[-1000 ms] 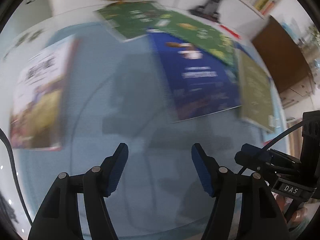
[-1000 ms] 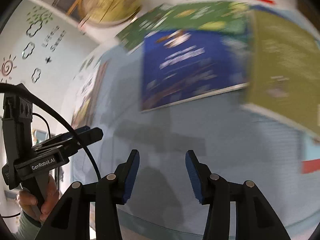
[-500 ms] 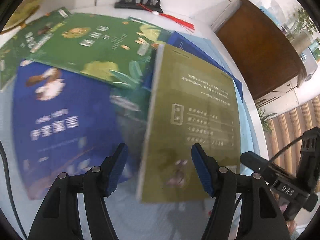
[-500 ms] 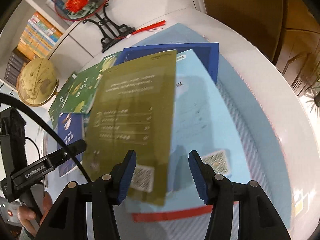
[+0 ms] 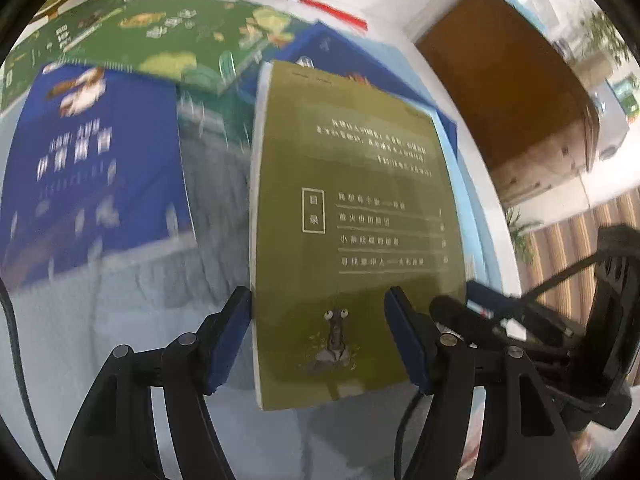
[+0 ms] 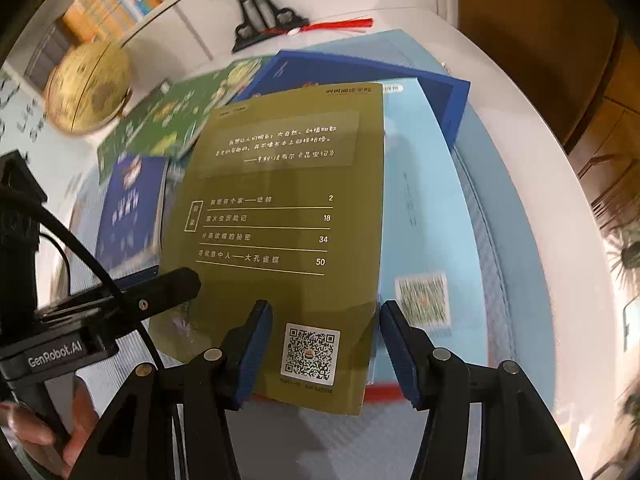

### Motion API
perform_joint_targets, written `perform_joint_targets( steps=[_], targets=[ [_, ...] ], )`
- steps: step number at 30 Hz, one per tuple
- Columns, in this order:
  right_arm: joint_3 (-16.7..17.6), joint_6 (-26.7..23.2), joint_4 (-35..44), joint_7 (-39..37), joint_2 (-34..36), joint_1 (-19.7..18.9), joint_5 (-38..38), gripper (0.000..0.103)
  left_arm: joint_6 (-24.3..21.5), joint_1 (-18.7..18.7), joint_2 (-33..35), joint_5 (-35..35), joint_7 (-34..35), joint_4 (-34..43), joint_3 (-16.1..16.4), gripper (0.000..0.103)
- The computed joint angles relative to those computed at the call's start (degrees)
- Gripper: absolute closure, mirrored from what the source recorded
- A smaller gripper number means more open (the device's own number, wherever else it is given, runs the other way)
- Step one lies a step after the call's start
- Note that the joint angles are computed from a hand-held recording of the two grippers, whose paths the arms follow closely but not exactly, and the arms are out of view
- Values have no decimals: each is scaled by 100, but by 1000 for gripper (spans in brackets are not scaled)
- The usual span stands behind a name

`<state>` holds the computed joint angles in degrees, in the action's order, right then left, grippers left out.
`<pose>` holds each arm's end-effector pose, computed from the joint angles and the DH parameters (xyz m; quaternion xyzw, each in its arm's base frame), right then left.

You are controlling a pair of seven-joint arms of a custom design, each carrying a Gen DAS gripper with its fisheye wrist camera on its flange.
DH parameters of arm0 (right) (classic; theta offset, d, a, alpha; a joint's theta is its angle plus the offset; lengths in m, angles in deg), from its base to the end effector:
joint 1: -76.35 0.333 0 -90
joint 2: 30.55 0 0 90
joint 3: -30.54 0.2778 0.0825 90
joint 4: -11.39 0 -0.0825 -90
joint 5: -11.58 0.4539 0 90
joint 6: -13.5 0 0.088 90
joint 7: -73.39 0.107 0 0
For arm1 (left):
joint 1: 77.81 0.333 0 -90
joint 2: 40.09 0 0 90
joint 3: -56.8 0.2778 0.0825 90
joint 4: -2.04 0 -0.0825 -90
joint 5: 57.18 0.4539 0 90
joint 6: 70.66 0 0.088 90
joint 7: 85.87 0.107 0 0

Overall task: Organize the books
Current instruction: 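Lift the olive-green book off the pile with the right gripper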

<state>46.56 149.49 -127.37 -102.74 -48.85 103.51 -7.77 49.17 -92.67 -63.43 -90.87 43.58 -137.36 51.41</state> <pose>0.3974 0.3634 0.3786 -0.4244 0.8801 -0.1114 0.1812 0.4681 -0.2002 0.4000 0.3853 -0.8909 0.2137 0.1100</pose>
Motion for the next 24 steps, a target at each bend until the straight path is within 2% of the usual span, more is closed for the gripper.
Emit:
perform_joint_targets(
  steps=[6, 8, 10, 12, 16, 19, 24],
  targets=[
    [125, -411, 73, -351, -87, 280, 163, 48, -129, -38, -1040, 233, -2, -864, 69, 38],
    [107, -99, -57, -460, -225, 358, 194, 48, -335, -111, -1200, 207, 41, -963, 186, 38],
    [143, -14, -125, -440, -314, 395, 258, 50, -589, -116, -1243, 112, 30, -982, 316, 38],
    [86, 364, -347, -563, -443, 461, 421, 50, -777, -73, -1357, 46, 46, -1061, 389, 38],
    [98, 793, -849, -359, -847, 375, 614, 50, -573, -5, -1624, 125, -17, -1284, 318, 38],
    [254, 1052, -1218, 62, -1199, 106, 456, 50, -377, -1, -1567, 8, -101, -1251, 376, 38],
    [100, 1669, -1413, 44, -1068, -114, 546, 48, -343, -104, -1182, -147, -125, -1051, 358, 38]
  ],
)
